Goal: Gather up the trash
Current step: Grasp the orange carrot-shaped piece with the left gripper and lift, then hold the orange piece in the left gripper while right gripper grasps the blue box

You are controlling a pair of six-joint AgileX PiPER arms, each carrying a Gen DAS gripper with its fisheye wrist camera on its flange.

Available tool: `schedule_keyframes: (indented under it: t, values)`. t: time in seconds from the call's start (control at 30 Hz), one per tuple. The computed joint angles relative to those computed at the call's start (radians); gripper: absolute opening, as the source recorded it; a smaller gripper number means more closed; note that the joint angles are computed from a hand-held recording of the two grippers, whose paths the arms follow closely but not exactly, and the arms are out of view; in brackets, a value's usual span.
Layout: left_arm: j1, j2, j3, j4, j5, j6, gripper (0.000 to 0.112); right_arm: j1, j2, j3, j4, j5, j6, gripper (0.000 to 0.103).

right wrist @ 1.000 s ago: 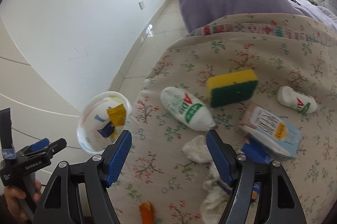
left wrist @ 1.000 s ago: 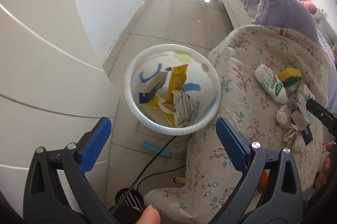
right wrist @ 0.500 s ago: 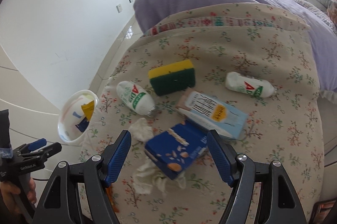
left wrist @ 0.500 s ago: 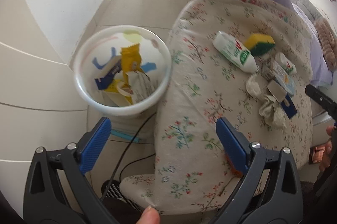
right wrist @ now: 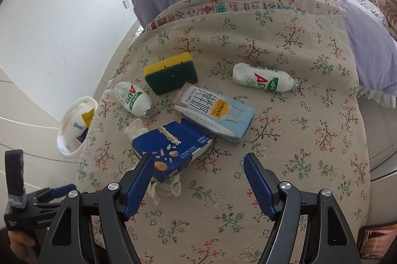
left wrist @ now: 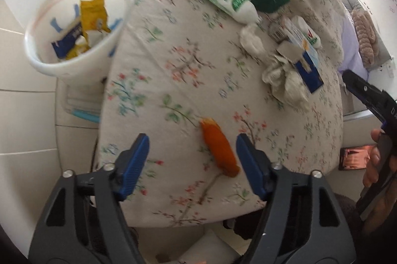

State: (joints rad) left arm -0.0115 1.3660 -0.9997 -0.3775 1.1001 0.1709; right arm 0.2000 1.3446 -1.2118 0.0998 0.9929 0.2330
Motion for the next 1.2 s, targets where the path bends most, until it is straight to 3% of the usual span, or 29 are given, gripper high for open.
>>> schedule_keyframes:
  t: [0.17,0.27,0.33,0.57,0.83,1.03,1.2]
  values:
    - [-0.073,0.004,0.031,0.006,-0.025,-0.051,0.05,-0.007,-0.006,0.007,0.012,0.015,-0.02,0.076]
    - [-0.085,-0.003,0.036,0.001,-0.038,-0.048,0.023,-0.007,-0.007,0.013,0.015,0.018,-0.028,0.076]
    - [-0.075,-0.018,0.036,0.016,-0.048,-0.065,0.016,-0.011,-0.005,0.017,0.021,0.017,-0.032,0.076]
    - [-0.008,-0.058,-0.005,0.033,-0.09,-0.05,0.014,-0.062,0.037,0.009,0.086,0.012,-0.045,0.076]
    - [0.099,-0.043,-0.05,0.021,-0.098,-0.002,0.014,-0.119,0.139,-0.023,0.29,-0.006,-0.046,0.094]
    - [0.149,-0.034,-0.062,0.017,-0.098,0.032,0.014,-0.095,0.217,-0.053,0.327,-0.036,0.065,0.099]
    - [0.183,-0.022,-0.072,-0.003,-0.082,0.065,0.014,-0.049,0.265,-0.101,0.264,-0.034,0.153,0.101]
